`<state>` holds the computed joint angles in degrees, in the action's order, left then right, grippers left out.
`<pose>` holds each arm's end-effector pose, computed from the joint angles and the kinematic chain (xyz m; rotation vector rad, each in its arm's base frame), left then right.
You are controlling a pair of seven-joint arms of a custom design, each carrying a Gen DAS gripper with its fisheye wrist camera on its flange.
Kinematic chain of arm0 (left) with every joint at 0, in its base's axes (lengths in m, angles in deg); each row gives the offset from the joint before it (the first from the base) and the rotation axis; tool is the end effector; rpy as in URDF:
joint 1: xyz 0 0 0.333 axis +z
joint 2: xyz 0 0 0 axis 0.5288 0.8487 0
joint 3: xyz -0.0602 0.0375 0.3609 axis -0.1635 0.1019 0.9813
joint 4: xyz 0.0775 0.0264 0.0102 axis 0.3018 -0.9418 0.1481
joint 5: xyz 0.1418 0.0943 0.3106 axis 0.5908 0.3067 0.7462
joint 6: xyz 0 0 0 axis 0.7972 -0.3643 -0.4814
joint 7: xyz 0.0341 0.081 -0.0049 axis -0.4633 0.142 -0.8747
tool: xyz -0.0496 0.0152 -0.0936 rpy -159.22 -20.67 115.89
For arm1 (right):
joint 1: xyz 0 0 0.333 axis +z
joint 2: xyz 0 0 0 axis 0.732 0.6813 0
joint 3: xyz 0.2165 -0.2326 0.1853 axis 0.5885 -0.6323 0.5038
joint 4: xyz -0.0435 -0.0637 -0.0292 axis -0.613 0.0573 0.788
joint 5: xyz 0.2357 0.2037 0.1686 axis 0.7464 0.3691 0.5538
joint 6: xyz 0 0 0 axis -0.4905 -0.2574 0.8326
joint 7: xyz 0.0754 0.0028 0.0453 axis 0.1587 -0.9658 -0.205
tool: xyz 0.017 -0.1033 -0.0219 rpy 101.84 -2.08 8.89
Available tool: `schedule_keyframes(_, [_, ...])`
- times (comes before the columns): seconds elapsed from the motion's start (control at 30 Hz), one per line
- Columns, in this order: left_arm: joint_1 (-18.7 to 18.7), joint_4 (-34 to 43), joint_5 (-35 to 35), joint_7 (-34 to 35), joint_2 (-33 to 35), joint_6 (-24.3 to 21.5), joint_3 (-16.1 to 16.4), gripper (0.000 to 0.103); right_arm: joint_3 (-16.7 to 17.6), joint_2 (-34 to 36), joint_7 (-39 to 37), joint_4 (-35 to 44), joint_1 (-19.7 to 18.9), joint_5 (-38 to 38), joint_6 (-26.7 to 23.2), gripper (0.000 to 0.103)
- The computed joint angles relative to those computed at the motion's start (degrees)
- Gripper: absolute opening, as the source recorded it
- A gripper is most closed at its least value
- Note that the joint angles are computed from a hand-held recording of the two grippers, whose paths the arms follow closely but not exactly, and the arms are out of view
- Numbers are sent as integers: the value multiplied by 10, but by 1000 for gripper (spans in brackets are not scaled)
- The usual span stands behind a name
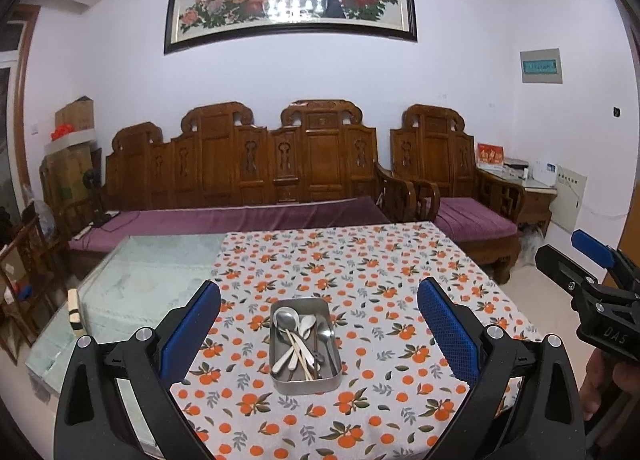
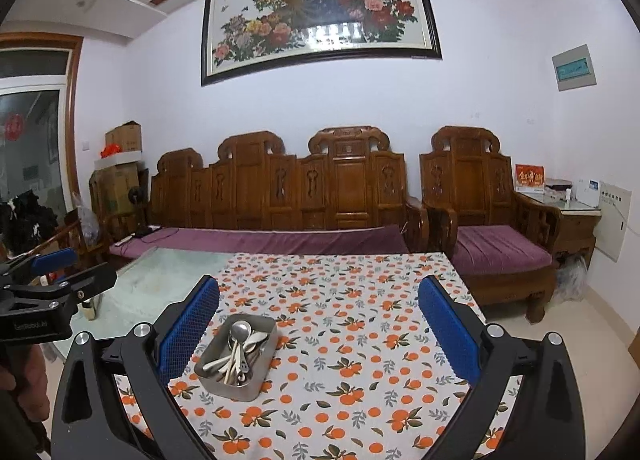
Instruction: Organize utensils
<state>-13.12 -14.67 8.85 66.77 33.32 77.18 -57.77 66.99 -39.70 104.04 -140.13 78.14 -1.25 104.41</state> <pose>0.4837 -0.4666 0.7319 -1.6589 1.1990 -0.7796 0.5920 0.3409 0.7293 -1.6339 0.9309 -0.6329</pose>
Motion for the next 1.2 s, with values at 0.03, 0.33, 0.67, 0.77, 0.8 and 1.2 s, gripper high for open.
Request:
schedule_keyframes(0.03, [-2,2,1,0,1,-3,0,95,-2,-2,1,-1,2,-1,0,100])
schedule_keyframes(0.33, [0,-6,5,-9,-8,-6,-2,95,3,-8,-4,-9,1,1,0,100])
schedule_keyframes(0.67, [0,-10,11,-16,-10,-6,-5,95,-8,-5,11,-10,10,-13,2,100])
schedule_keyframes(0.77, [0,-11,11,-17,-11,-5,-6,95,-6,-5,10,-10,9,-13,2,100])
schedule_keyframes(0.8, [0,-11,12,-18,-11,-5,-6,95,-6,-5,10,-10,9,-13,2,100])
schedule_keyframes(1.2, [0,-12,10,-18,-12,-5,-7,95,-7,-5,11,-10,9,-13,2,100])
